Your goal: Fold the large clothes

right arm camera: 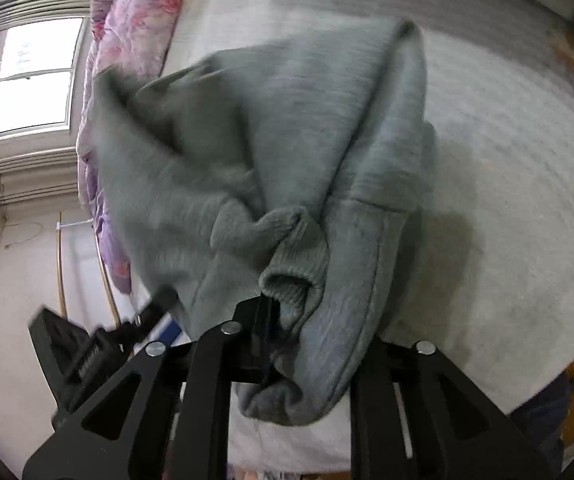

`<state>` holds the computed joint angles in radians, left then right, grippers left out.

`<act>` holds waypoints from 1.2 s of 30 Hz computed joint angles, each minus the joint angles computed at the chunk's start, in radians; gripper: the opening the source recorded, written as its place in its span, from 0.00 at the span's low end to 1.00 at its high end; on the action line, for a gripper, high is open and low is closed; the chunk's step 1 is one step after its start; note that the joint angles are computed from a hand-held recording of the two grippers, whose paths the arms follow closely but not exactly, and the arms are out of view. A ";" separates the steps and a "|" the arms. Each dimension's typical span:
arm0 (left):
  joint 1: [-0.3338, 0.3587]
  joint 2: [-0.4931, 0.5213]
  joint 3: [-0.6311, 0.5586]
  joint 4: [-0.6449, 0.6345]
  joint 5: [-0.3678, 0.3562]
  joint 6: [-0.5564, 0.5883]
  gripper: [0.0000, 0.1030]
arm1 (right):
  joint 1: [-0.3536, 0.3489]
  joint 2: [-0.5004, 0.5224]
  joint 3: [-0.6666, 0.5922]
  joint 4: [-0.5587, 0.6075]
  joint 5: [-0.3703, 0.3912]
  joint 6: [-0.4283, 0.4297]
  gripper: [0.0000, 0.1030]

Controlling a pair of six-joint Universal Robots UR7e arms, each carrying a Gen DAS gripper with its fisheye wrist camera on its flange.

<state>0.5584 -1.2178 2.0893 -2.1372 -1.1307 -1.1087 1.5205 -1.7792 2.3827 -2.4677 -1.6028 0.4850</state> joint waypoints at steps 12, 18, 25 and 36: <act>-0.030 0.005 -0.101 0.083 -0.010 -0.003 0.63 | 0.183 0.104 -0.230 0.101 -0.134 -0.359 0.10; 0.031 0.068 -0.157 0.088 -0.032 0.041 0.65 | 0.219 0.372 -0.378 0.160 -0.259 -0.448 0.02; 0.097 0.187 -0.226 0.039 -0.021 0.148 0.73 | 0.127 0.501 -0.425 0.159 -0.347 -0.446 0.00; 0.096 0.085 -0.111 -0.116 -0.028 0.103 0.78 | 0.088 0.334 -0.325 0.109 -0.170 -0.324 0.27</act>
